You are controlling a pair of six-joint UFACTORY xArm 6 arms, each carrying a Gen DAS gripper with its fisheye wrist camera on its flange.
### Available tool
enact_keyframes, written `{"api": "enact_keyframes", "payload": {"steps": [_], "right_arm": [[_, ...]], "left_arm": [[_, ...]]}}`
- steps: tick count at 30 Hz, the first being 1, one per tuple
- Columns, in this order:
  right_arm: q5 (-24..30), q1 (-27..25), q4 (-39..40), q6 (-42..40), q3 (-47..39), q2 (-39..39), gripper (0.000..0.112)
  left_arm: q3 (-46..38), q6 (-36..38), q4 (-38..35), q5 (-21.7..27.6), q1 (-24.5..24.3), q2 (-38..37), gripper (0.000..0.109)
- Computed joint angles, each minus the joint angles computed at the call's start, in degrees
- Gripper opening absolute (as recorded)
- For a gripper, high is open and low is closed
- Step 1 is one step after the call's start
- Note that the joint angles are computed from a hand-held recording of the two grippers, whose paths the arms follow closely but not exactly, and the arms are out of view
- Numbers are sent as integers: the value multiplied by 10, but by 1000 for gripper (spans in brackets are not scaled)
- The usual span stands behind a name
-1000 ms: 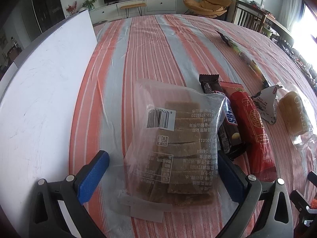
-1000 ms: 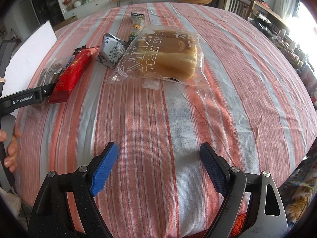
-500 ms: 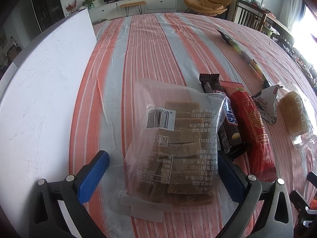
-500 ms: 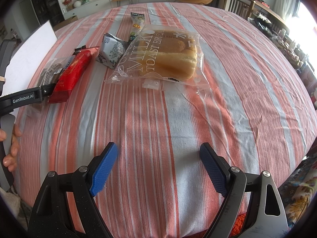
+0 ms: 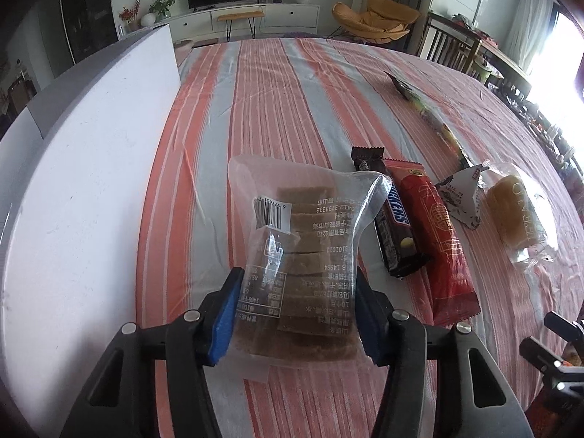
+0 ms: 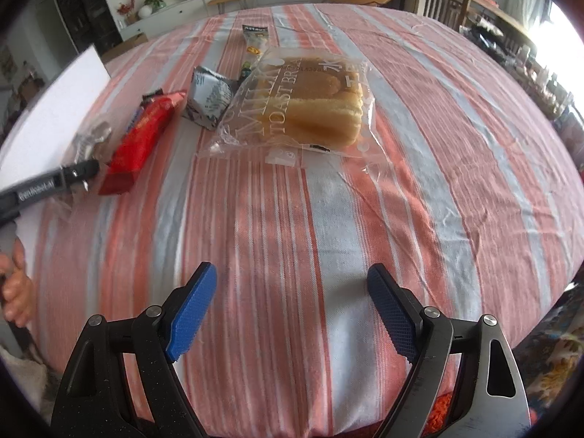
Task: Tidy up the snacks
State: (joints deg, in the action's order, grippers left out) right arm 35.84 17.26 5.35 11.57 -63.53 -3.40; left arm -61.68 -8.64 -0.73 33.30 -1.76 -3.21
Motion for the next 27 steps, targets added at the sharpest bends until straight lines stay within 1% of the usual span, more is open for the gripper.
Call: {"api": "enact_keyframes", "payload": {"steps": [1,2,4,6,8,9,10,12,13,14,16,19,20,21,22,24,25,26,27], "right_arm": [[-20,-4,56,-27,6,-12,86],[-31,-5,88,-50,0,-16,86],[-29,1,118,-98,-44,-3,86],[-1,7,142,-131,-109,36,86],[40,14,189,-167,-181,91,86],[60,18,198,-176,-209,116,86],[83,27,184,-169,-249,151,83],[103,39,143,-140,-296,198,82],[114,44,131,-125,-323,224,73],[125,46,126,-118,-343,242,57],[152,49,99,-89,-389,282,37],[188,49,66,-54,-449,329,37],[191,50,60,-52,-458,336,34],[201,50,50,-51,-470,342,29],[216,48,54,-54,-482,347,17],[194,45,77,-59,-445,319,15],[178,43,98,-67,-419,297,15],[160,38,129,-79,-389,271,14],[142,33,161,-94,-354,242,14]], "left_arm": [[10,7,-7,-5,1,-11,55],[16,9,-8,-9,2,-18,55],[32,9,-11,-20,3,-39,55],[41,13,-30,-23,6,-55,56],[43,23,-50,-21,8,-68,56],[44,29,-55,-19,8,-76,56],[47,31,-56,-19,8,-86,56],[52,36,-55,-19,7,-103,56],[56,40,-56,-18,9,-112,56],[59,41,-56,-17,10,-120,56],[62,45,-59,-14,12,-133,56],[64,63,-84,-4,17,-147,56],[65,67,-89,-2,18,-152,56],[63,75,-95,-3,20,-152,55],[63,80,-99,-4,21,-155,54],[62,96,-119,-5,24,-164,42],[60,109,-134,-4,25,-169,23],[59,116,-144,-5,25,-175,11],[58,118,-146,-6,25,-179,11]]}}
